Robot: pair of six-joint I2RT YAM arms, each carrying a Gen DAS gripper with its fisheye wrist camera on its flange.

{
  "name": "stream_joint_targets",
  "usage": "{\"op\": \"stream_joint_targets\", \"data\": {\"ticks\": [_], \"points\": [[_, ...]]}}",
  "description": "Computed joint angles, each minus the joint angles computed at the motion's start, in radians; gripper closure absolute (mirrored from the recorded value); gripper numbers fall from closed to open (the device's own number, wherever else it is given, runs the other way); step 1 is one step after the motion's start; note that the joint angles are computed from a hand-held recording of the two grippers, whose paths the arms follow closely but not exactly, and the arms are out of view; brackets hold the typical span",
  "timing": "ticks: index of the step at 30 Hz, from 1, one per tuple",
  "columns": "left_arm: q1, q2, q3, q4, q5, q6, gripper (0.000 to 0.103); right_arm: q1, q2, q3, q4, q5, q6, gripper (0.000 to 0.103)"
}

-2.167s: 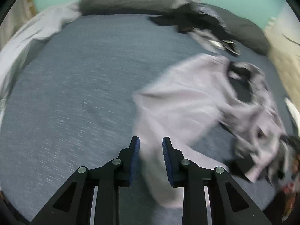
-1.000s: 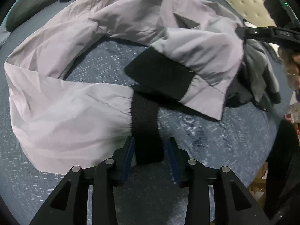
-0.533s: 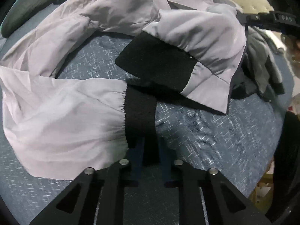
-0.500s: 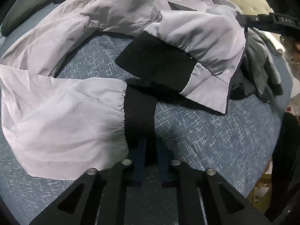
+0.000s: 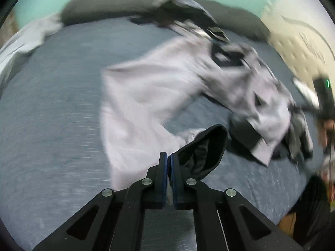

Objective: Fold clothes

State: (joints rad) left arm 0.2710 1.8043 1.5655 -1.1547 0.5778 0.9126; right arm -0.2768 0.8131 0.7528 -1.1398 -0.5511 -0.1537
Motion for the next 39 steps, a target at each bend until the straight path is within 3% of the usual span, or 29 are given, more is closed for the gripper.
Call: {"op": "stream_joint_targets", "data": {"ticks": [8,13,20,24,26,31,35,37,39], "points": [[0.181,0.295,0.478,-0.105,0.038,-0.124,0.100,0.034,0.003,0.011,-0.001,0.041,0.022,0.093],[0.268,0.519,0.793,-0.168,0.006,-0.246,0.100,0.069,-0.006,0.010,0.006,0.069,0.055,0.093],[0.291,0.633,0.903,-0.144,-0.120,-0.315,0.103,0.129,-0.002,0.001,0.029,0.112,0.099,0.093],[0.307,0.635,0.884,-0.129,-0.121,-0.341,0.103,0.130,0.000,-0.002,0.024,0.124,0.096,0.093],[0.305,0.584,0.808,-0.105,-0.106,-0.320,0.103,0.111,0.005,-0.004,0.009,0.124,0.077,0.092],[0.274,0.405,0.595,-0.074,-0.031,-0.263,0.103,-0.071,0.009,0.022,-0.091,0.065,-0.059,0.079],[0.216,0.240,0.408,-0.070,0.013,-0.210,0.102,-0.445,0.057,0.107,-0.286,-0.030,-0.423,0.074],[0.178,0.169,0.328,-0.070,0.033,-0.204,0.098,-0.636,0.108,0.148,-0.368,-0.047,-0.609,0.065],[0.137,0.104,0.258,-0.072,0.052,-0.204,0.088,-0.819,0.197,0.204,-0.412,-0.039,-0.764,0.054]]}}
